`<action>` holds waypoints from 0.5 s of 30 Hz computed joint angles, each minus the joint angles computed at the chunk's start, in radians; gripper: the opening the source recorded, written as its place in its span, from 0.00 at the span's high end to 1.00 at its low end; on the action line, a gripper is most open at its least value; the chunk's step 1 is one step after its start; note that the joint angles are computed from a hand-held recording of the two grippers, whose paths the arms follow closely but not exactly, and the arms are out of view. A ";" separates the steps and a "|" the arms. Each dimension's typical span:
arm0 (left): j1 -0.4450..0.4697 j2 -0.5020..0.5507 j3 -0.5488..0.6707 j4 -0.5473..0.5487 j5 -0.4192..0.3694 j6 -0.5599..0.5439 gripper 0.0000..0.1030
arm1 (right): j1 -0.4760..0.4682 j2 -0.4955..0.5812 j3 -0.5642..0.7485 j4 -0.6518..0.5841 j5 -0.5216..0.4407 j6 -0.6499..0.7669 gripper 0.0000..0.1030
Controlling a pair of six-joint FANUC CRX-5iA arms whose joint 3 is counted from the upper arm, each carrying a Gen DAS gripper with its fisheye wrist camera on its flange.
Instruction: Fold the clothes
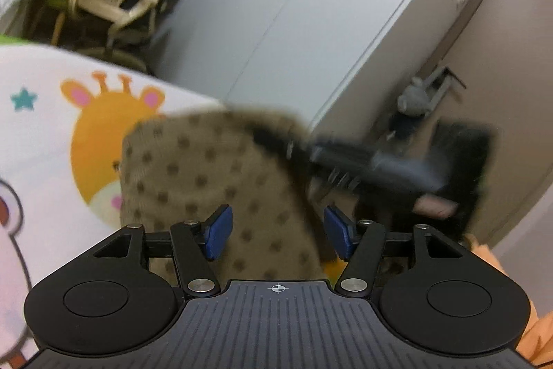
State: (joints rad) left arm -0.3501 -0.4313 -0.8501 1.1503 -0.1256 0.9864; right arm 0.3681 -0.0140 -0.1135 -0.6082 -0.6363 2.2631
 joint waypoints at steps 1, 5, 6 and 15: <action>0.033 -0.011 0.006 -0.085 -0.007 0.079 0.23 | -0.011 0.015 -0.002 -0.004 0.000 -0.013 0.81; 0.186 -0.016 0.071 -0.464 -0.143 0.444 0.18 | -0.050 0.018 -0.017 -0.062 -0.008 0.023 0.78; 0.203 -0.007 0.080 -0.500 -0.170 0.481 0.18 | -0.048 0.006 -0.028 -0.058 0.000 0.038 0.77; 0.099 0.130 -0.019 -0.091 -0.090 0.238 0.27 | -0.044 -0.030 -0.077 -0.046 -0.074 0.032 0.66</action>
